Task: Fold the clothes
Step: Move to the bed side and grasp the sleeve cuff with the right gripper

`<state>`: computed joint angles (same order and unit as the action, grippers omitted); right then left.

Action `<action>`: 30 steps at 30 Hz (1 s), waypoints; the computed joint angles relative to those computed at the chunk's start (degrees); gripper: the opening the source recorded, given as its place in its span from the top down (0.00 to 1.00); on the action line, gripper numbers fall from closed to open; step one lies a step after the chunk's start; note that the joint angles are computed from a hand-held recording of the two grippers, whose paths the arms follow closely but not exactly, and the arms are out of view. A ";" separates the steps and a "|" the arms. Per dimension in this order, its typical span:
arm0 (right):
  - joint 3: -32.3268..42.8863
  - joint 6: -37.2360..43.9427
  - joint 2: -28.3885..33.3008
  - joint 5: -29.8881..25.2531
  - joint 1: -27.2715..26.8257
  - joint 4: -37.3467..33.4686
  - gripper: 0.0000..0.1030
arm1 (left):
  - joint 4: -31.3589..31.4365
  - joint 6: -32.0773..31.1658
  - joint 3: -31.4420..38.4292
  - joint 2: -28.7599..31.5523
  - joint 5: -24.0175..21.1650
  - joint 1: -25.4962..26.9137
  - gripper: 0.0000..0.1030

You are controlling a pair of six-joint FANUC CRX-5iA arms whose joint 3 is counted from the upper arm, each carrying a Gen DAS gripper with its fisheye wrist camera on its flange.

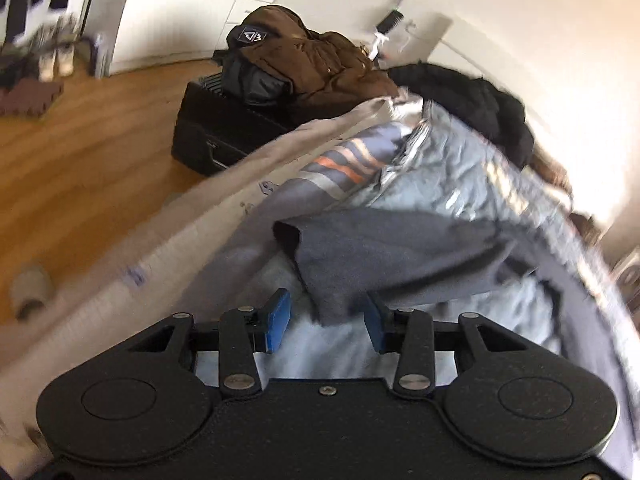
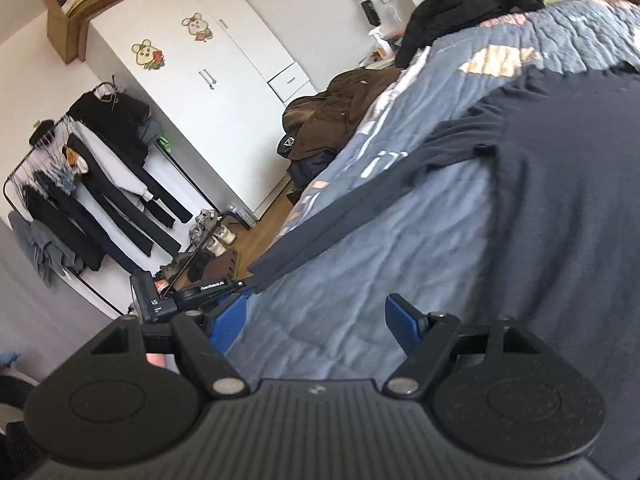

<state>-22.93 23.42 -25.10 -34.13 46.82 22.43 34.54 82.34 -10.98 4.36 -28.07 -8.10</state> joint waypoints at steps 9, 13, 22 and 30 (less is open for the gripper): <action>5.65 -7.56 10.02 1.33 2.34 3.99 0.26 | -0.13 -1.81 -6.00 -9.26 -2.53 2.88 0.59; 10.92 -6.49 16.73 7.37 0.38 -5.55 0.26 | 2.39 -4.16 -11.60 -15.78 -1.90 5.43 0.59; 24.61 -11.67 35.13 10.82 -1.47 -16.36 0.26 | 11.04 0.60 -25.42 -27.05 6.54 6.71 0.59; 21.24 -31.29 40.01 19.60 -1.84 -1.15 0.27 | 12.29 -1.77 -28.36 -29.60 5.93 6.09 0.59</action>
